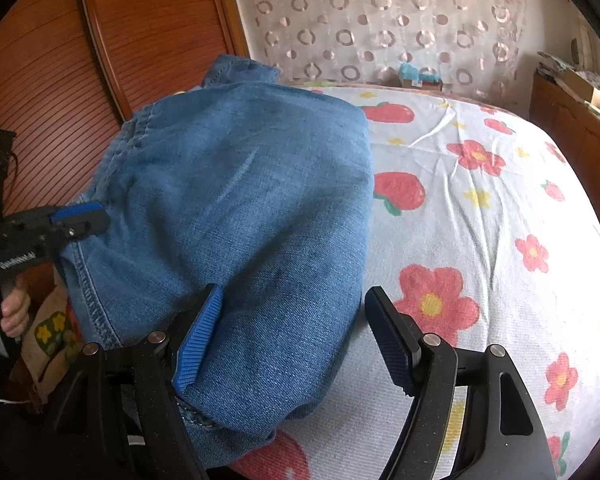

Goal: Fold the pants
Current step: 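Press the folded jeans flat with both grippers open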

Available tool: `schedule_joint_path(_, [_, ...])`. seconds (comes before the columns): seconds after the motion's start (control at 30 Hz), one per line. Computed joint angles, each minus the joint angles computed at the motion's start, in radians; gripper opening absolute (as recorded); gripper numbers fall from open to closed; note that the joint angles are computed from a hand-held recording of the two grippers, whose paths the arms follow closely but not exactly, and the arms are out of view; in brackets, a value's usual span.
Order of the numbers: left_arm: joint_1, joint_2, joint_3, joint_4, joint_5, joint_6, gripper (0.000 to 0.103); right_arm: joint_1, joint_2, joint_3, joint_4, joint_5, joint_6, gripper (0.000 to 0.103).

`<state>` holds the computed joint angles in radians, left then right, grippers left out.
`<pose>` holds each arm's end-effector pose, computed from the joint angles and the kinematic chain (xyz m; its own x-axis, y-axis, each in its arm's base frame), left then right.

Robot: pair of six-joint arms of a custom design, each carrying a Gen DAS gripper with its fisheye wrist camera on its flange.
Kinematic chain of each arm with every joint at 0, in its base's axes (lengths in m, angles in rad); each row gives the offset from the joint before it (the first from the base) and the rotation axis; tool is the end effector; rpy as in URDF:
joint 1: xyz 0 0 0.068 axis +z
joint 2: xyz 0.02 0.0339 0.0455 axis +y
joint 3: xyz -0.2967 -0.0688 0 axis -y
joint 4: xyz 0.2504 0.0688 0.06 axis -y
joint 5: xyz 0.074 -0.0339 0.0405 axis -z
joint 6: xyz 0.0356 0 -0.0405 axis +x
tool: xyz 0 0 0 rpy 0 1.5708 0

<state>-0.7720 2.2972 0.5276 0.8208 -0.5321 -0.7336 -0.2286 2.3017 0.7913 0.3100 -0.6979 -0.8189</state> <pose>0.2185 -0.1876 -0.0071 -0.6932 -0.1304 -0.7089 -0.1007 0.9914 -0.0839 0.3263 -0.0524 -0.0063 -0.5815 -0.4393 -0.6848 -0.6993 0.7000 0.1448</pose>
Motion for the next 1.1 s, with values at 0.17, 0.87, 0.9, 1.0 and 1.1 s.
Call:
schedule_joint_path(0.17, [0.001,0.036,-0.011,0.068,-0.002,0.004,0.034,-0.003,0.000,-0.002,0.000,-0.002,-0.001,0.075])
schedule_joint_path(0.87, [-0.009,0.063,-0.036,0.147,-0.012,0.000,0.035,0.075,-0.047,0.182,-0.186,0.067,0.069,0.074])
schedule_joint_path(0.9, [-0.009,0.063,-0.036,0.147,-0.012,0.000,0.035,0.082,-0.035,0.198,-0.197,0.073,0.073,0.074])
schedule_joint_path(1.0, [-0.009,0.062,-0.037,0.146,-0.012,0.001,0.035,0.105,-0.007,0.224,-0.203,0.097,0.075,0.074])
schedule_joint_path(1.1, [-0.008,0.064,-0.038,0.151,-0.011,0.001,0.035,0.120,0.013,0.246,-0.214,0.110,0.080,0.074])
